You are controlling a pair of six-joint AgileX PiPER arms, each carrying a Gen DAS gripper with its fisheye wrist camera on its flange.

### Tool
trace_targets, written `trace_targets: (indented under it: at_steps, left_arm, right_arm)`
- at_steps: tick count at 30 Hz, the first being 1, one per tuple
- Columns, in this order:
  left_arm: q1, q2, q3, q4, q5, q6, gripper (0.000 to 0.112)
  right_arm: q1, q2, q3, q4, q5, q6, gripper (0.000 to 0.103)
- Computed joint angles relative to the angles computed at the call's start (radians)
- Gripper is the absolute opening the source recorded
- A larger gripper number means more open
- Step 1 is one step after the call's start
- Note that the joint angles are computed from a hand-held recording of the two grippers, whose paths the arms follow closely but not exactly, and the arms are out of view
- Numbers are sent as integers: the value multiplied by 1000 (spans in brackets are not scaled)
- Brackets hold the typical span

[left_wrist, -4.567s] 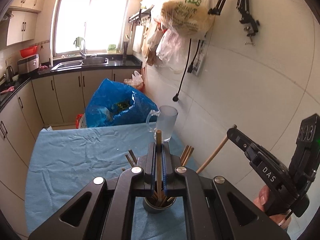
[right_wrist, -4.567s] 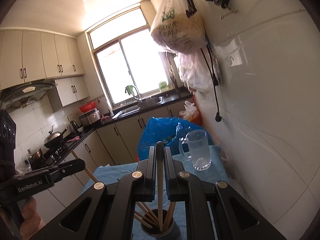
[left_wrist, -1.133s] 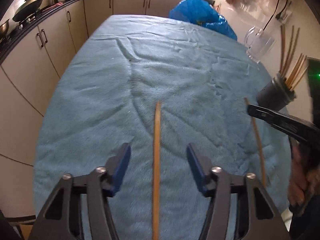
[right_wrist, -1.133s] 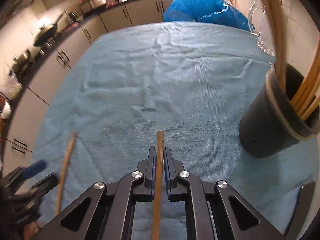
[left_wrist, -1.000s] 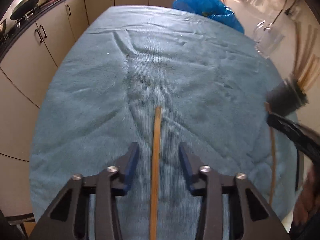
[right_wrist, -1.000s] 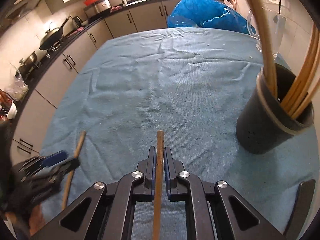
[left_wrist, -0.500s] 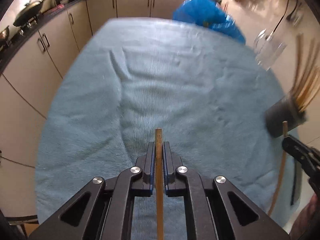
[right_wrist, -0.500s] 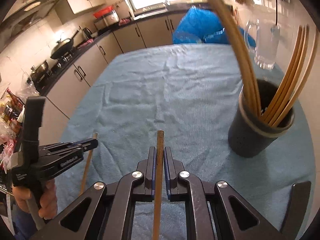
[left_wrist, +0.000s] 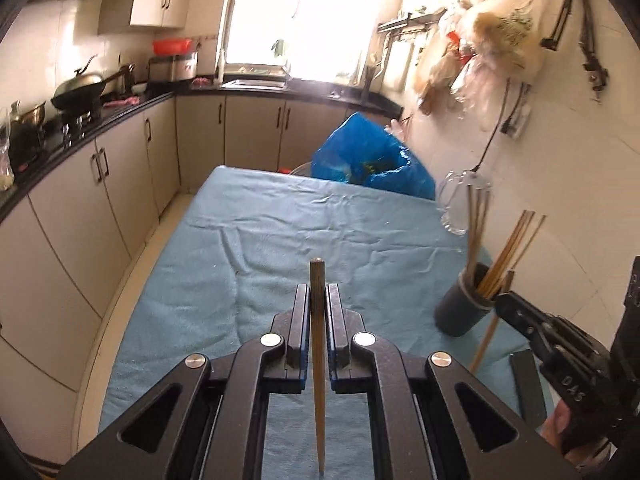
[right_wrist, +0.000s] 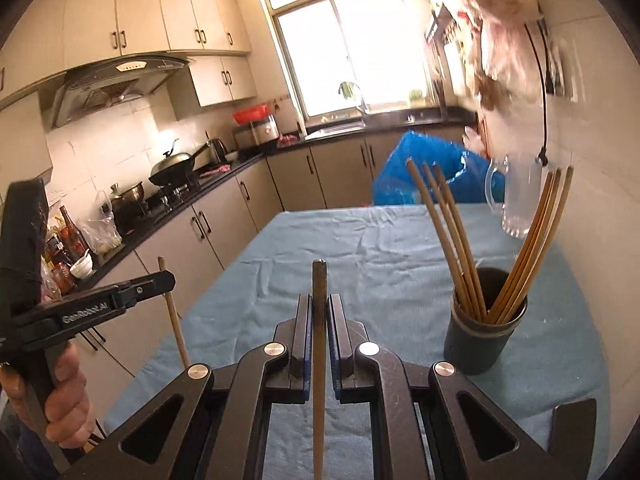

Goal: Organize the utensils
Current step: 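Lift both held chopsticks upright and carry them over the black cup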

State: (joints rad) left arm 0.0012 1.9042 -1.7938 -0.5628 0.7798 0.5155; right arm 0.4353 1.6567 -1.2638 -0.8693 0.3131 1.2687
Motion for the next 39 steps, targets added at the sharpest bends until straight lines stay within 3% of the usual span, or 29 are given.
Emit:
trace_targets:
  at_steps: [6,10,39]
  left_arm:
    - [-7,-66,76,-8,-23,35,7]
    - [-3,-77,89,-24,-22,48,7]
    - [-32,-104,108,14,-37,17,7]
  right_arm:
    - [16,-61,80,-253,-8,264,8]
    - [31,-67,83,-339,32,331,8]
    - [35,-113,123,-390,52,390,8]
